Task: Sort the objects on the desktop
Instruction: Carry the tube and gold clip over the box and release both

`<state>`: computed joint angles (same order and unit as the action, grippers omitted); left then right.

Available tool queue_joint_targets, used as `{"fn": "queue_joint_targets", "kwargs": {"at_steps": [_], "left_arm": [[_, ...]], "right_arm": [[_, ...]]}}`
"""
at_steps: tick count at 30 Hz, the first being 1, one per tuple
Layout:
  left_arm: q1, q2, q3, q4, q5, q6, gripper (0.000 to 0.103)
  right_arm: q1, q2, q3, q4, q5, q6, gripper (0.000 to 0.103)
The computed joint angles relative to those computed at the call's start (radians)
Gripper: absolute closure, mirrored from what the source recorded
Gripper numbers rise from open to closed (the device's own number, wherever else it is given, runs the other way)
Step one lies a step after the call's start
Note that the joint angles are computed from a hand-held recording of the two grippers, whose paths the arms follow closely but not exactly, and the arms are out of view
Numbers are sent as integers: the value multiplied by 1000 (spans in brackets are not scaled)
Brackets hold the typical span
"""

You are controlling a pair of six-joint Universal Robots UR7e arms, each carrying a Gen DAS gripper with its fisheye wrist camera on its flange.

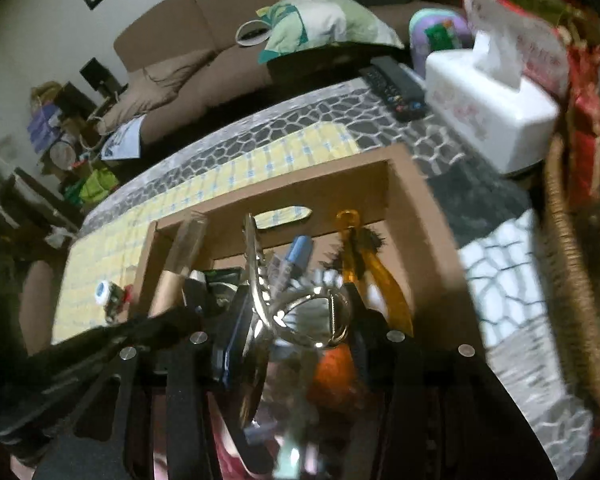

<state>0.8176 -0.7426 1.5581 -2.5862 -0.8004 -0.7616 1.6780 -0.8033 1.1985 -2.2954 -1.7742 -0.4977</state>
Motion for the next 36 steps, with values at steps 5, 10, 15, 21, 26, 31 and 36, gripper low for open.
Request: {"fn": "queue_joint_targets", "kwargs": {"at_steps": [5,10,15,21,26,31,36], "left_arm": [[2,-9,13,-4,3,-11,73],[-24,-49,68,-35,21,-33,55],[-63,-115,134,5,45,-89,42],[-138,-230,240,103,98,-191,25],[-206,-323,309,271,143,-322,11],[-274,-413,386,390,173,-458,0],[-326,-487,443,492,183,-569,0]], "right_arm": [[-2,8,-21,1,16,42,34],[5,-29,-3,-12,43,42,34],[21,-94,51,-36,66,42,31],[46,-177,177,-77,47,11,21],[43,-248,316,-103,66,14,8],[60,-302,426,-153,37,1,0],[93,-354,512,-202,-12,-34,0]]}}
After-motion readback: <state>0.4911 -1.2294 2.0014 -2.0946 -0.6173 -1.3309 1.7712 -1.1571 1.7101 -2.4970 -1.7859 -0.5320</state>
